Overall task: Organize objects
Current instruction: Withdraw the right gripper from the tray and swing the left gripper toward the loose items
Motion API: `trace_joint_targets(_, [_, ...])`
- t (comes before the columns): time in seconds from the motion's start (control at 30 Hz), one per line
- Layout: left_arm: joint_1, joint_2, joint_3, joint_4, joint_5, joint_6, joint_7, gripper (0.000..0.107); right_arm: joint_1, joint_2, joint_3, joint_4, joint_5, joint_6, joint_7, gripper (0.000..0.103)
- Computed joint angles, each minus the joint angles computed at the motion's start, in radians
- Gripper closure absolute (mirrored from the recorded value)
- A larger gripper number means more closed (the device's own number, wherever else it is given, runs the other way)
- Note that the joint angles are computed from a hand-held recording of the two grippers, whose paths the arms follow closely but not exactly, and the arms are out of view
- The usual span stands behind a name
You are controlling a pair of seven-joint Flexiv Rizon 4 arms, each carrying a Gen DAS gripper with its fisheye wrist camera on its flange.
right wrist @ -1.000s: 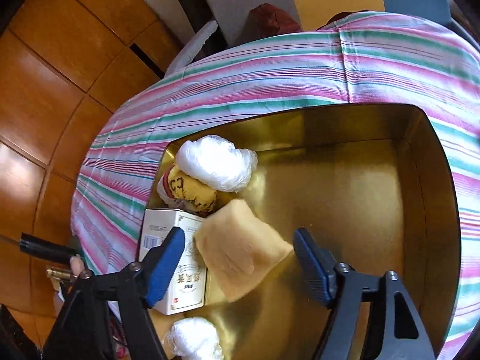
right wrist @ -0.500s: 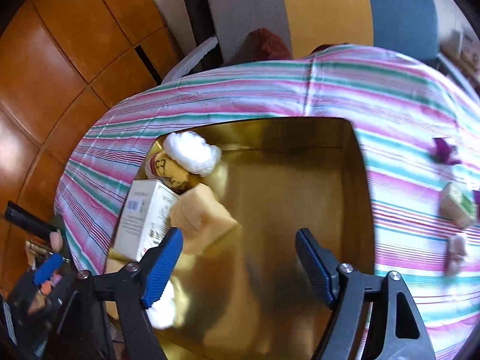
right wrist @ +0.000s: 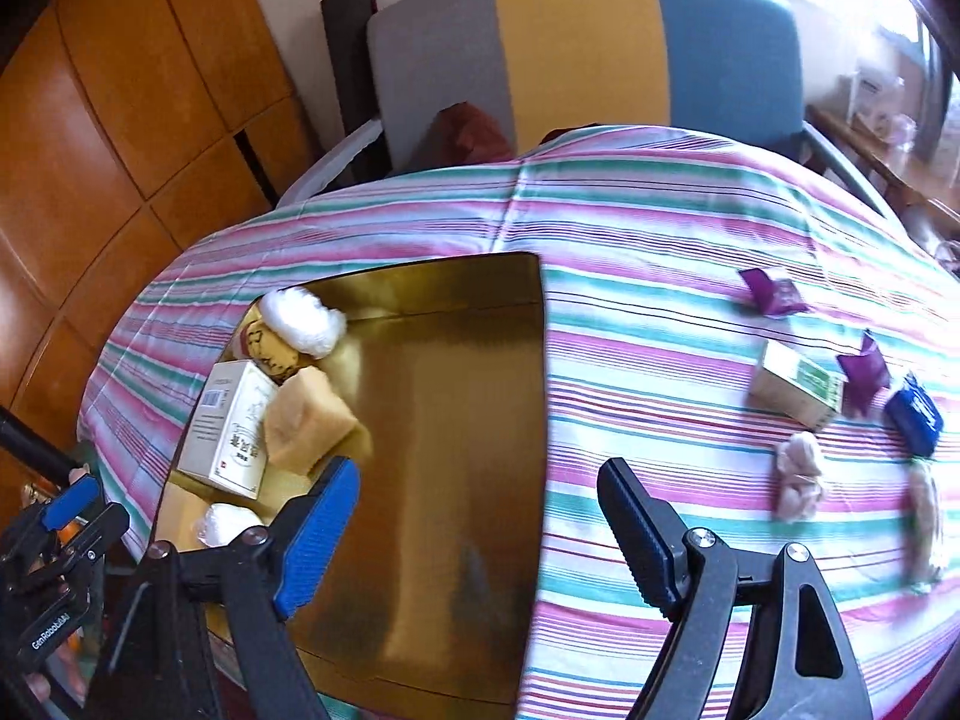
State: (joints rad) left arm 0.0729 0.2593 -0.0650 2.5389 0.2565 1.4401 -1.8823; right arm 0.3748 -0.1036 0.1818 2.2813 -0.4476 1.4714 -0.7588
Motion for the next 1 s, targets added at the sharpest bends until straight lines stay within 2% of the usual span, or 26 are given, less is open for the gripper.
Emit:
trace_joint_targets(0.3, [-0.028,-0.018,-0.022,-0.029,0.012,-0.015,-0.005,0.045,-0.047,0.044,-0.032,0.069,-0.064,0.031,0.066,0.018])
trace_joint_targets(0.57, [-0.069,-0.054,-0.029,-0.059,0.021,-0.016,-0.002,0.045,-0.136,0.096,-0.051,0.12,-0.154,0.036,0.135,0.016])
trace_joint_targets(0.83, [-0.109,-0.091,-0.035,-0.1,0.035,-0.021,-0.003,0.045,-0.282,0.149,-0.069,0.15,-0.284,0.018,0.206,0.013])
trace_joint_targets(1.0, [-0.133,-0.117,-0.042,-0.137,0.059,-0.036,-0.016,0.045,-0.409,0.151,-0.096,0.159,-0.479,0.039,0.352,0.013])
